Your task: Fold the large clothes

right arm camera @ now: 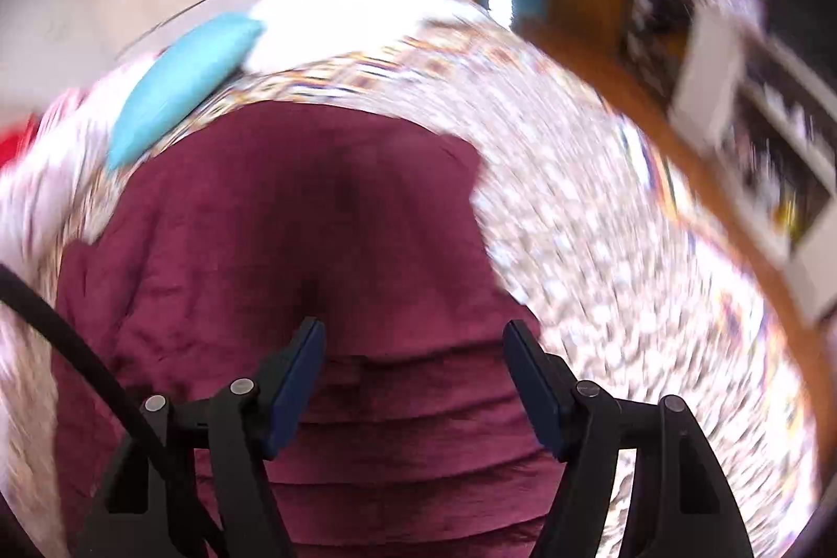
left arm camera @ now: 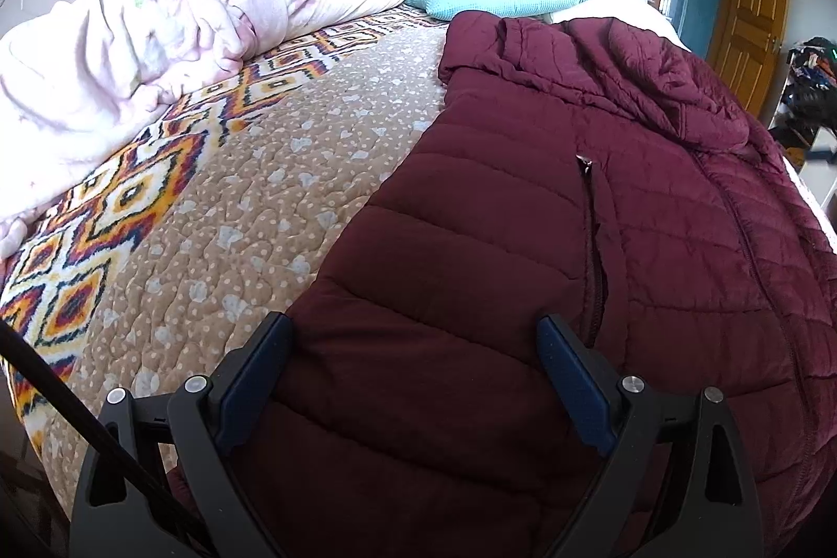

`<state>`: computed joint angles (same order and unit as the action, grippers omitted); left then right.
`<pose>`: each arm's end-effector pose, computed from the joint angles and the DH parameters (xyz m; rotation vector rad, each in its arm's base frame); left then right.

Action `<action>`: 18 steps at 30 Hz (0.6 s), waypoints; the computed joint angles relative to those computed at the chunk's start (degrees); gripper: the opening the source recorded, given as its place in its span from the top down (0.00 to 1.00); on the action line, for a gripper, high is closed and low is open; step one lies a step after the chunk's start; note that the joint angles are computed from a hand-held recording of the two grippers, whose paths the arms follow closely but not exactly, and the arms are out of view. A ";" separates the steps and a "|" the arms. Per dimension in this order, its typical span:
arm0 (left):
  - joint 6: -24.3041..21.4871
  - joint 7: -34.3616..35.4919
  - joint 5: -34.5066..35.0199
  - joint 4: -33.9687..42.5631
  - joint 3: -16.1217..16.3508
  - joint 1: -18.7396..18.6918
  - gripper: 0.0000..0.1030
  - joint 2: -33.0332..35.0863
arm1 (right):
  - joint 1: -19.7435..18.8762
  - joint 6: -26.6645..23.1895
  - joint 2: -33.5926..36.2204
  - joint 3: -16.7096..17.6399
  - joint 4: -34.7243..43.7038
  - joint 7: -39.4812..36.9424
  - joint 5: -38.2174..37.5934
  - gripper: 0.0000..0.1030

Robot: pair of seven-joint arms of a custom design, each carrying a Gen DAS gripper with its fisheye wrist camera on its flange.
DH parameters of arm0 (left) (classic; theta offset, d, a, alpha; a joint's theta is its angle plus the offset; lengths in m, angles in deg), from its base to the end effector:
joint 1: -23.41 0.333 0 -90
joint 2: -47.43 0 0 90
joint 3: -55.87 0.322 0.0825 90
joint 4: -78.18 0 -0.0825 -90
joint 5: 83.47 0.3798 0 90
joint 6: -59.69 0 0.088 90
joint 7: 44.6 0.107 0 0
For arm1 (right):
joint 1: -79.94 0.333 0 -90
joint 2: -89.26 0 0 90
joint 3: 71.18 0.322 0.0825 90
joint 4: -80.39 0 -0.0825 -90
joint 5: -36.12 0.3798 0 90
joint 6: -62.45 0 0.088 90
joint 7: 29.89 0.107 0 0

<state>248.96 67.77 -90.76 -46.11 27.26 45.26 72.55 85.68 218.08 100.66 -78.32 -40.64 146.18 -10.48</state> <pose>0.6118 -0.0396 0.3056 -1.5689 2.0292 -0.8172 0.5963 0.0138 0.3652 -0.9745 2.5253 -0.7147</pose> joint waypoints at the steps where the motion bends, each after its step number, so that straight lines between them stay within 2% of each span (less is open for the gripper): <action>1: -0.04 -0.05 -0.13 0.08 0.83 -0.84 0.09 -0.11 | -0.56 1.52 -0.71 -0.13 -1.61 0.33 0.76 0.27; 6: 0.22 -0.09 -0.72 -0.04 3.96 -4.06 0.09 -0.68 | -1.17 8.89 0.60 1.60 -3.57 -6.06 5.67 0.28; 10: 0.52 -0.21 -0.98 -0.27 5.51 -5.66 0.09 -1.00 | 1.32 9.91 5.25 0.06 -0.50 -3.54 7.40 0.27; 12: 0.58 -0.28 -1.05 -0.32 6.18 -6.33 0.09 -1.12 | 2.55 10.41 7.39 -1.23 1.17 -1.20 8.44 0.24; 13: 0.59 -0.29 -1.04 -0.31 6.37 -6.51 0.09 -1.13 | 3.51 11.15 8.07 -2.24 1.68 0.39 8.21 0.19; 15: 0.62 -0.32 -1.04 -0.27 6.71 -6.85 0.09 -1.11 | 5.49 13.56 9.40 -4.66 2.90 4.19 6.90 0.21; 16: 0.63 -0.33 -1.02 -0.26 6.70 -6.84 0.09 -1.10 | 5.43 15.04 9.80 -4.75 3.09 4.49 6.84 0.42; 17: 0.64 -0.34 -0.97 -0.27 6.61 -6.73 0.09 -1.08 | 3.37 18.75 10.44 -2.93 2.78 1.71 9.49 0.79; 18: 0.63 -0.35 -0.92 -0.27 6.48 -6.59 0.09 -1.06 | 1.64 19.84 10.77 -0.88 2.45 -1.93 13.45 0.78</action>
<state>249.59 67.41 -91.68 -46.37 33.73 38.67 71.49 87.32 237.91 111.43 -79.20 -38.20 144.25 2.97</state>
